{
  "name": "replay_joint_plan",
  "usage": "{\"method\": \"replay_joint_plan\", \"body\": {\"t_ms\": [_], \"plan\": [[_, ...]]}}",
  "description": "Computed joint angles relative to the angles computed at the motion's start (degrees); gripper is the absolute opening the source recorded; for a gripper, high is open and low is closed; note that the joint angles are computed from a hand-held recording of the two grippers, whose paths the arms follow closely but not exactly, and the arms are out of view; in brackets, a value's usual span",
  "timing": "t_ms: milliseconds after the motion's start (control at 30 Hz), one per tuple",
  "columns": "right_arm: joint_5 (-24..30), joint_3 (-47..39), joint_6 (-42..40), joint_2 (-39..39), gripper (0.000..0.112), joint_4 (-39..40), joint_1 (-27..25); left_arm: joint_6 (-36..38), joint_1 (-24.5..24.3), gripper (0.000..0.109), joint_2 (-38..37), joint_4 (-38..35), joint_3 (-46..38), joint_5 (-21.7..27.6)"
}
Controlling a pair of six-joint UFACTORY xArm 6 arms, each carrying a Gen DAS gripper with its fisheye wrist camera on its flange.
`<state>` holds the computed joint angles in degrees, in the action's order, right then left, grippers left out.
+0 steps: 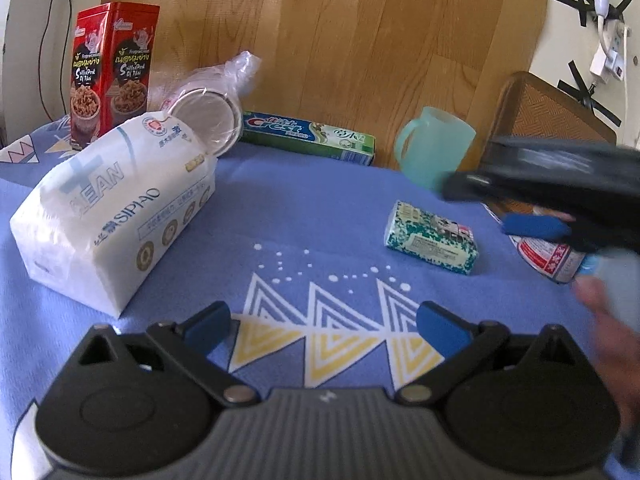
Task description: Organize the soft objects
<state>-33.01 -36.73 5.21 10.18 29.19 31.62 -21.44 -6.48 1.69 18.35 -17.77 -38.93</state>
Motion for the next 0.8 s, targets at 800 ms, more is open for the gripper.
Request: {"method": "replay_joint_plan", "body": {"t_ms": [800], "plan": [[-13.4,34.8,3.3,-24.3,0.090,0.9,11.5,13.2,-7.1,0.103,-1.0,-14.0,-0.7,5.4]]}}
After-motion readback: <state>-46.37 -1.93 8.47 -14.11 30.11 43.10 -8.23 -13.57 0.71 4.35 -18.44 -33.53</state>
